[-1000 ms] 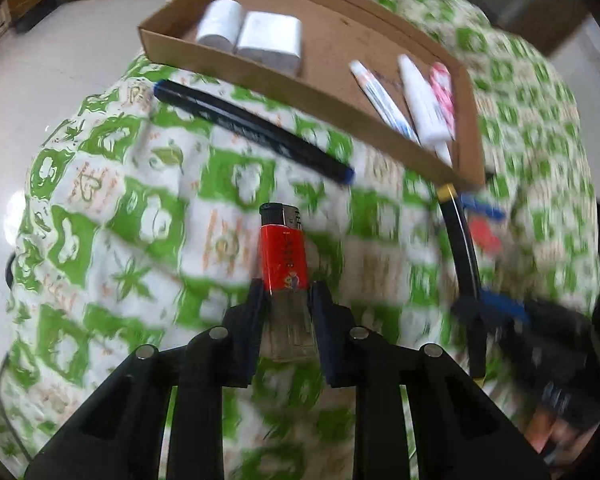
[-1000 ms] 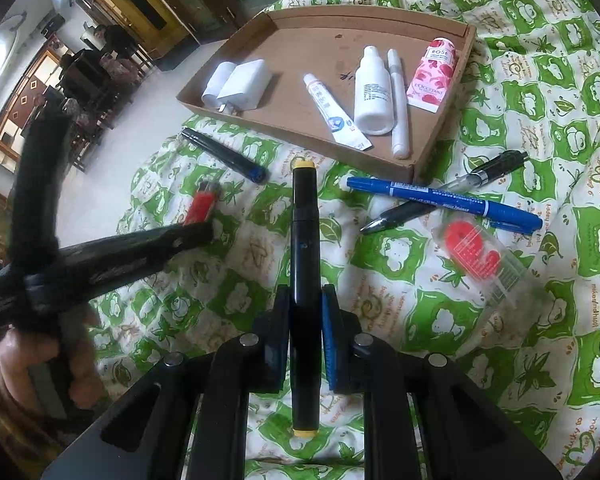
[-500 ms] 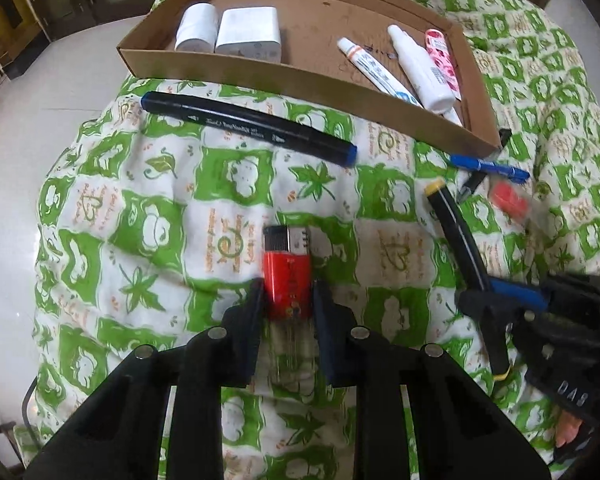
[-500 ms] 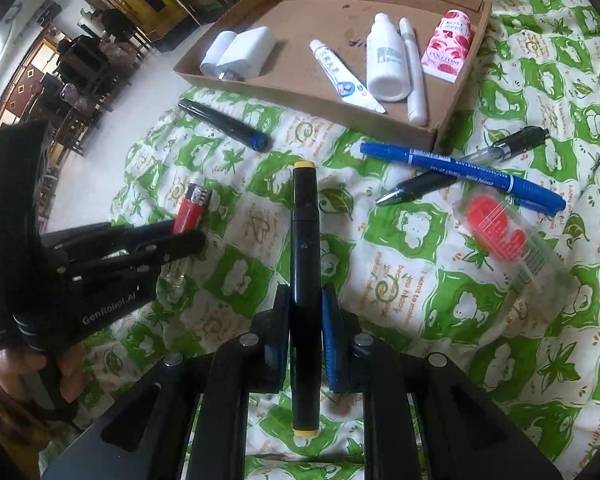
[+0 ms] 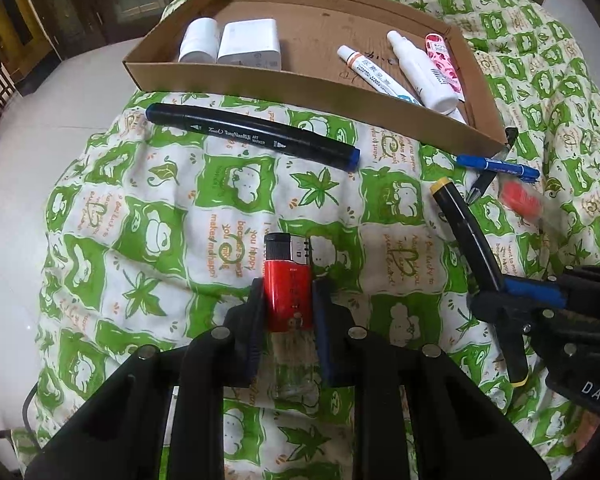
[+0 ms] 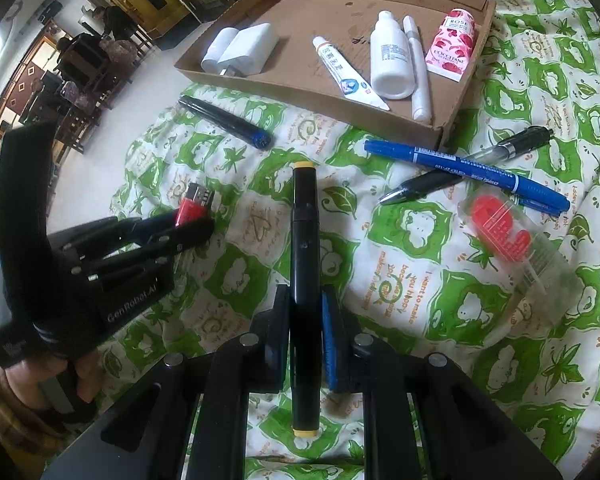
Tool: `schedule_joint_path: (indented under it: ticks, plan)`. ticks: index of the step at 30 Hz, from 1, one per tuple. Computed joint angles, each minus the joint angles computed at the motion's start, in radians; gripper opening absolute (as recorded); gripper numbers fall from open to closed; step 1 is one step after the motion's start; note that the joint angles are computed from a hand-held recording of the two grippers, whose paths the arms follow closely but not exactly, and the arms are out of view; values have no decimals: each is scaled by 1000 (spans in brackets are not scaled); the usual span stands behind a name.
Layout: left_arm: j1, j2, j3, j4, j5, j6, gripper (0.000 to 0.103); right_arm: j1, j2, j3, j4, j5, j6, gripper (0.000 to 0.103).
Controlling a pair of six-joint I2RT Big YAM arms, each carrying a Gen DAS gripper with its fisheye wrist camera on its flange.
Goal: Organize rigid objects
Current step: 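Lift the lighter and marker and carry them over the tray with both tools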
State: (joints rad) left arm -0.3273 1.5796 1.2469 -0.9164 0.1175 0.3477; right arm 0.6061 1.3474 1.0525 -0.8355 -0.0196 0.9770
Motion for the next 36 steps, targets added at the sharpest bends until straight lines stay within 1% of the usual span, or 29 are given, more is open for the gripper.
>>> schedule_joint_path:
  ticks: [4,6,7,12,15,19,28,36]
  plan:
    - [4,-30,-33,22,-7,18,19,-1,-8,-5,0,3,1,13]
    - [8,-85,-88,38,-11,31,19,0,-12,-6,4,7,2,13]
    - [4,-96,-97,47,-14,33,19,0,-15,-8,7,12,2,13]
    - [-26,-134,-122,53,-22,19,19,1,-23,-8,11,27,1,13]
    - [-33,-140,-120,52,-26,16,19,1,-26,-10,12,29,0,13]
    - [-36,-148,-135,75,-27,18,19,1,-30,-10,15,34,-1,13]
    - [-32,-164,-131,74,-27,25,19,2,-37,-12,23,47,3,13]
    - [-47,-190,-140,84,-44,35,19,2,-49,-15,25,69,2,13]
